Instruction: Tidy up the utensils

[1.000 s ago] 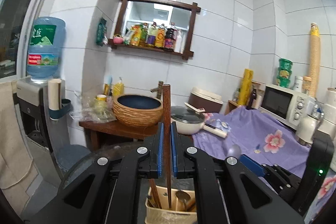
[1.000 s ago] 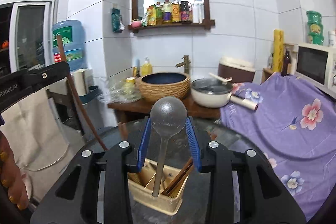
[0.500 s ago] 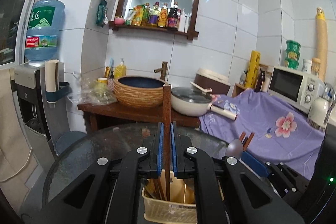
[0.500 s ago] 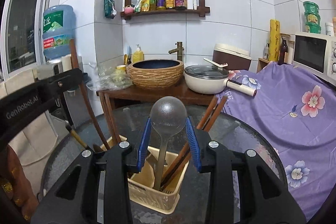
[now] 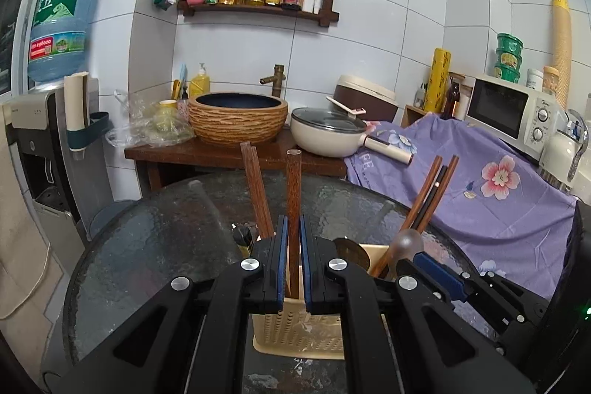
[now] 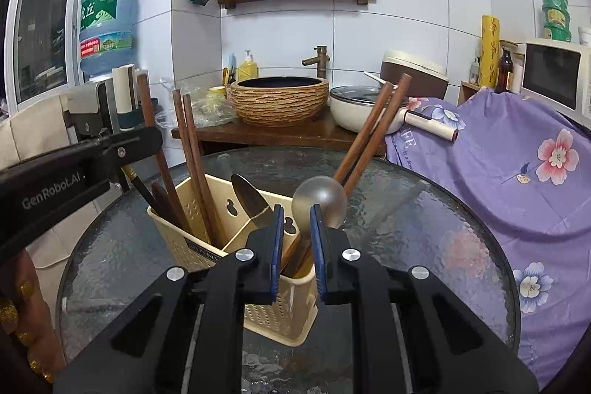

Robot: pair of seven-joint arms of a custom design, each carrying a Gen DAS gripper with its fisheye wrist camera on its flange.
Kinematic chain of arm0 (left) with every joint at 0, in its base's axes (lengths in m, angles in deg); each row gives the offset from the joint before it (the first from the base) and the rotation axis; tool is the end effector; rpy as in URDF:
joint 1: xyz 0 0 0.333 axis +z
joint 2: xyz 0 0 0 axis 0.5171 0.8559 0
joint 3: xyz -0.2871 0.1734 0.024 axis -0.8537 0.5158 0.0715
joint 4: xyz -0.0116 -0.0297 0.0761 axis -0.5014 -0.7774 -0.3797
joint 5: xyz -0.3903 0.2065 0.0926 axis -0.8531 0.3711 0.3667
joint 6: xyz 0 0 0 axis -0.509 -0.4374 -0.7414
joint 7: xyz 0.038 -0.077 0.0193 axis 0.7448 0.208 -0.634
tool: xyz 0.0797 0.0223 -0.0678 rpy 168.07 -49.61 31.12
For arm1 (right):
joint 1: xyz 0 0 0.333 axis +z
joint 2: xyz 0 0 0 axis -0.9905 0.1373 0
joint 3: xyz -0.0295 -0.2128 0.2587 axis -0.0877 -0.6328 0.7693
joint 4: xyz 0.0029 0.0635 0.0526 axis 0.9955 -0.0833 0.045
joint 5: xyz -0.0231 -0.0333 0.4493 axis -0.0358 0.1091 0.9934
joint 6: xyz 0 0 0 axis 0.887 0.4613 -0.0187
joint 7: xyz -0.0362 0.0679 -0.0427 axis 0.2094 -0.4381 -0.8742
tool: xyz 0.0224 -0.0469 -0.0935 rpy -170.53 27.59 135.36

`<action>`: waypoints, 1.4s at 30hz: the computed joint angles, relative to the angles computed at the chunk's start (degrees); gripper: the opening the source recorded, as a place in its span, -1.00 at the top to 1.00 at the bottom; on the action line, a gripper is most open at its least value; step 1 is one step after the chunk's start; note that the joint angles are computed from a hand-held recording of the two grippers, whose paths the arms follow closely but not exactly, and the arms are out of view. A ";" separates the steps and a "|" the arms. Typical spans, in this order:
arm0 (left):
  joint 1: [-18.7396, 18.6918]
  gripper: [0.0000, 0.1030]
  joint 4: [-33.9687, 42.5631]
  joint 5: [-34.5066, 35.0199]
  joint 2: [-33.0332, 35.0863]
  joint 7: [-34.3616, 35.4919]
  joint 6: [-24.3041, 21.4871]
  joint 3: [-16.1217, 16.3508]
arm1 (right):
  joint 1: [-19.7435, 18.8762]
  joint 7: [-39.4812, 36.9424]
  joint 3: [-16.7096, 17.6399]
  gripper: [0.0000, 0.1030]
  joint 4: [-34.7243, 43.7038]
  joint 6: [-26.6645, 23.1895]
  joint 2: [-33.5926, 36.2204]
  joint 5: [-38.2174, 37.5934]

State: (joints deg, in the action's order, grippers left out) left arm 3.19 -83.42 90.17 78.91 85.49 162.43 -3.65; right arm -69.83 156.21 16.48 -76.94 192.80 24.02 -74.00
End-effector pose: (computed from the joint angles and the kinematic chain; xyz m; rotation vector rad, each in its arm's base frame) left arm 0.3813 -0.4962 0.6807 -1.6463 1.4073 -1.0458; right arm 0.4453 0.3664 0.6276 -1.7155 1.1646 -0.7357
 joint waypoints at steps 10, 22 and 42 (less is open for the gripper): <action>0.50 0.18 -3.79 2.53 -3.67 -2.62 0.31 -1.83 | -6.97 4.97 5.29 0.06 -8.10 6.24 -8.18 -3.55; 0.86 -0.87 -17.19 3.43 -15.40 -9.59 -4.02 -8.72 | 1.96 -2.24 -0.68 -0.89 -25.42 9.16 -22.00 9.20; -6.87 -0.87 -27.06 -11.06 -22.74 -17.68 -15.51 -17.14 | 13.83 -7.05 6.55 -0.89 -47.33 2.01 -53.74 23.32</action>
State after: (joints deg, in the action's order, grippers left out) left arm -3.69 -110.48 79.11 56.18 67.81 146.91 -20.79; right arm -56.00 149.16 23.03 -124.27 194.81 -29.72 -50.68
